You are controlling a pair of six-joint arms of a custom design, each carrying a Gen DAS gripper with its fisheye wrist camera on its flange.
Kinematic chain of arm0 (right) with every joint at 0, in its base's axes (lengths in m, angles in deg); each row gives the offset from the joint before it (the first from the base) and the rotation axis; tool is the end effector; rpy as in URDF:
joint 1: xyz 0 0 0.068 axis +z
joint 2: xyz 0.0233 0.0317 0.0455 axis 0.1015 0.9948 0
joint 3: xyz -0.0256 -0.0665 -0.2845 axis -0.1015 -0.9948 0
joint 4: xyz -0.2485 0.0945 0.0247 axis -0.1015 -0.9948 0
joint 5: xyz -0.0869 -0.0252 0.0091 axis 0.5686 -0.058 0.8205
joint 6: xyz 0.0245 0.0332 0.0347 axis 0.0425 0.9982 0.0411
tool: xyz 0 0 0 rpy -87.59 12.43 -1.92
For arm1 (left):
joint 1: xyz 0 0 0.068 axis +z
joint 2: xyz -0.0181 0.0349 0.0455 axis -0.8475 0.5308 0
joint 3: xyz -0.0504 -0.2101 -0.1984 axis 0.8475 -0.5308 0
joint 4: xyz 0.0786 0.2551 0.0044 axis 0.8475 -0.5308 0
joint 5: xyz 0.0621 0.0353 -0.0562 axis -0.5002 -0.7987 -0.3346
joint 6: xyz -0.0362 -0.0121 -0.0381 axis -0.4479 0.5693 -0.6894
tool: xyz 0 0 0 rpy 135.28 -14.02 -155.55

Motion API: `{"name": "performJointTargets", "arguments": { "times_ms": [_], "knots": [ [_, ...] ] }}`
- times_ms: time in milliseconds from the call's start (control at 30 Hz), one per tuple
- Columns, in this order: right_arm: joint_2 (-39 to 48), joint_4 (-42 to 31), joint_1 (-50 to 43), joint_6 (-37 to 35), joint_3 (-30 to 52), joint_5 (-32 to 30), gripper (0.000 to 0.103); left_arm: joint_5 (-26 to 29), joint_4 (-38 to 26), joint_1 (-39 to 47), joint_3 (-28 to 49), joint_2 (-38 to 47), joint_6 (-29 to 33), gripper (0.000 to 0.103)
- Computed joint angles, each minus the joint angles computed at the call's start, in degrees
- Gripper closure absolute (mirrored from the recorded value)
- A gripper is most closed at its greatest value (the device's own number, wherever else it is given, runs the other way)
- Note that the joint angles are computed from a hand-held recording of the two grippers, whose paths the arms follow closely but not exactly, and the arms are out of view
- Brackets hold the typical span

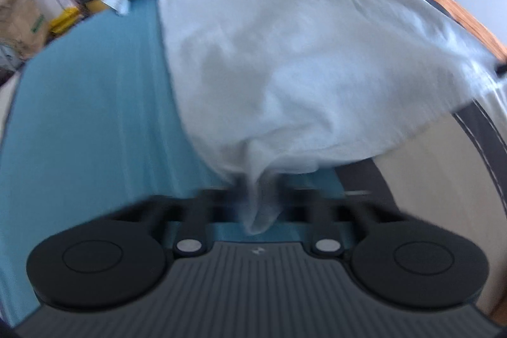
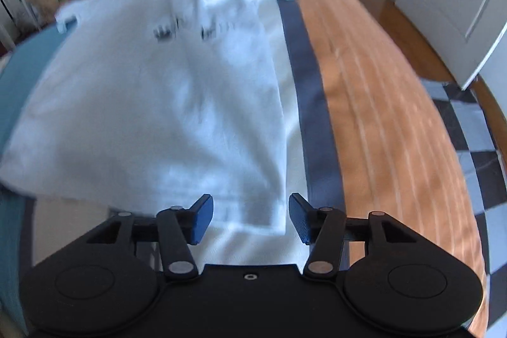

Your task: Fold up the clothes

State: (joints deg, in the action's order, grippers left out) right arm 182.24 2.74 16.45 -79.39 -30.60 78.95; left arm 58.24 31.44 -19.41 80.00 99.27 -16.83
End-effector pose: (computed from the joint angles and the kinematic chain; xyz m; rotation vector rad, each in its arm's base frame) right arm 0.2926 0.0593 0.1379 -0.5591 2.6411 0.1575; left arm 0.1302 0.0917 0.1744 -0.0877 2.5367 0.1264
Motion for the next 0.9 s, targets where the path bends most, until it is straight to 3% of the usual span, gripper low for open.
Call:
{"name": "performJointTargets", "arguments": {
  "times_ms": [233,267,300,433,600,733,900],
  "knots": [
    [1.81,-1.74,-1.84,-1.19,0.79,-3.09,0.045,7.9,2.92,4.49,-1.73,-7.43,0.0,0.094],
    [1.28,-1.88,-2.27,-1.98,0.31,-5.11,0.077,8.86,3.44,5.28,-1.74,-7.83,-0.4,0.094],
    [1.05,-2.39,-2.79,-3.23,0.4,-7.6,0.099,9.62,4.08,5.89,-1.59,-7.67,-1.08,0.094],
    [-2.32,1.15,0.97,-3.62,-1.84,-2.82,0.101,11.38,7.58,6.88,-1.39,-6.79,-4.14,0.094],
    [-3.78,5.52,0.01,-0.89,-2.43,-0.64,0.101,8.05,15.65,2.32,-2.28,-2.97,-10.54,0.094],
    [-3.09,7.46,-1.57,0.51,-1.87,-0.93,0.101,4.36,20.31,-0.03,-2.62,2.53,-11.82,0.092],
    [1.16,7.82,-1.23,2.53,-0.88,-0.22,0.1,5.81,18.11,2.12,-0.57,8.86,-12.7,0.088]
  ]
}}
